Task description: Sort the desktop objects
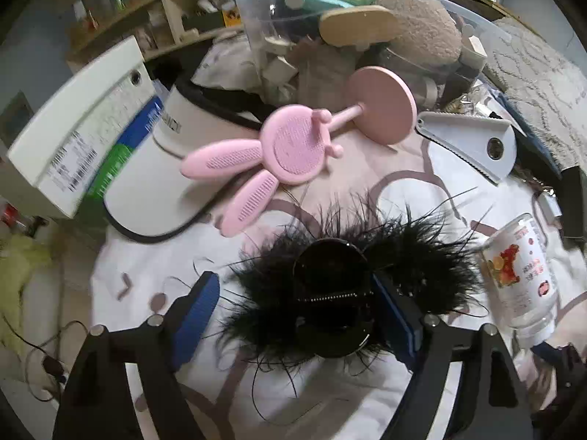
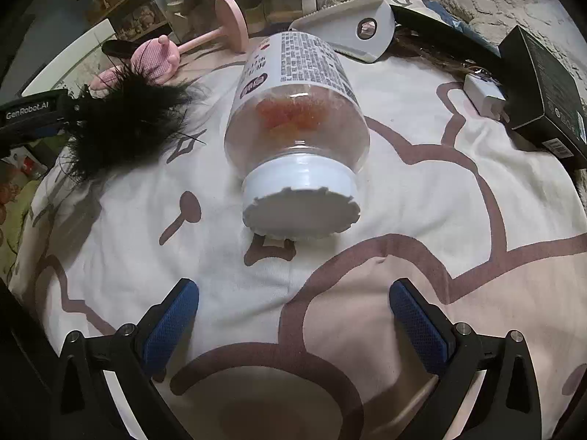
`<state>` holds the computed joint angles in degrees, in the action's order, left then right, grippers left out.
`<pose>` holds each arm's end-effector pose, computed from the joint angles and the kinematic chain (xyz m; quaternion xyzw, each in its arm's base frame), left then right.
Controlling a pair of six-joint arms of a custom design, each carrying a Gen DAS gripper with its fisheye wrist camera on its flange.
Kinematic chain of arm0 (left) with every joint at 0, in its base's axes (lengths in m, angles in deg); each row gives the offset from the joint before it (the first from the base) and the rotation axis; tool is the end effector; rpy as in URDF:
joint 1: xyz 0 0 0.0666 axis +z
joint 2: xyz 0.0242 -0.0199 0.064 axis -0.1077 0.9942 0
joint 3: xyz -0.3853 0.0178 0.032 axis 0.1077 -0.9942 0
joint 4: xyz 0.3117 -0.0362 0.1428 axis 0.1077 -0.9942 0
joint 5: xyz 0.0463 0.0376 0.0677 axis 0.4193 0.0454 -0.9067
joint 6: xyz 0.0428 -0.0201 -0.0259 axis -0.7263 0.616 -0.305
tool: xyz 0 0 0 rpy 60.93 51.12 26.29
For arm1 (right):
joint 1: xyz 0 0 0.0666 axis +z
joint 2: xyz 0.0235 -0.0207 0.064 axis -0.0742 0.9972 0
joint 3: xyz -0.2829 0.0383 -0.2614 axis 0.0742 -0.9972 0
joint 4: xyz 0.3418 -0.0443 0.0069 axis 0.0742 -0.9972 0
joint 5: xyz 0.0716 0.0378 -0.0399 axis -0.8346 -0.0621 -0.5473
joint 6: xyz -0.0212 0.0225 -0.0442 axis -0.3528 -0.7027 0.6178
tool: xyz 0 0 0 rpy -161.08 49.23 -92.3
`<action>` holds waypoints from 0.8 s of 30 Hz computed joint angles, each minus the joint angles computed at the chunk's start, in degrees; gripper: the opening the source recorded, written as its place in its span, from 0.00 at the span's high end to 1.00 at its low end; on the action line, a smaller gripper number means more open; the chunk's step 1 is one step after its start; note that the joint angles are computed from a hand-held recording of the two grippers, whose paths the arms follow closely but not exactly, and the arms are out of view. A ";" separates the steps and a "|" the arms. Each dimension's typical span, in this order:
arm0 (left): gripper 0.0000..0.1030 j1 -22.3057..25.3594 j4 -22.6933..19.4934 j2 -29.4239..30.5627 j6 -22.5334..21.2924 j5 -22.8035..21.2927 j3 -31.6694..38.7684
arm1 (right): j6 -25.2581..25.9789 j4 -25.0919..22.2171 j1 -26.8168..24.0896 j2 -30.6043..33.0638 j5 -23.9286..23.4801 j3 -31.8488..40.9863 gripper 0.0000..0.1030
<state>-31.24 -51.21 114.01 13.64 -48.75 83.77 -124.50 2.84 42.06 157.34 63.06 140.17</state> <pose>0.5471 -0.2528 0.3436 0.2254 0.9298 -0.0117 0.2907 0.3809 0.3801 0.2847 0.1697 0.9560 0.0292 0.2374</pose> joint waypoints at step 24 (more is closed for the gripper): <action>0.08 -1.70 -2.13 0.53 -3.40 4.39 0.38 | 2.18 6.28 -2.92 -4.26 5.91 0.05 0.00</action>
<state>-32.93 -53.34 114.54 10.24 -44.36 84.16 -122.33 9.12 39.15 153.08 68.97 140.22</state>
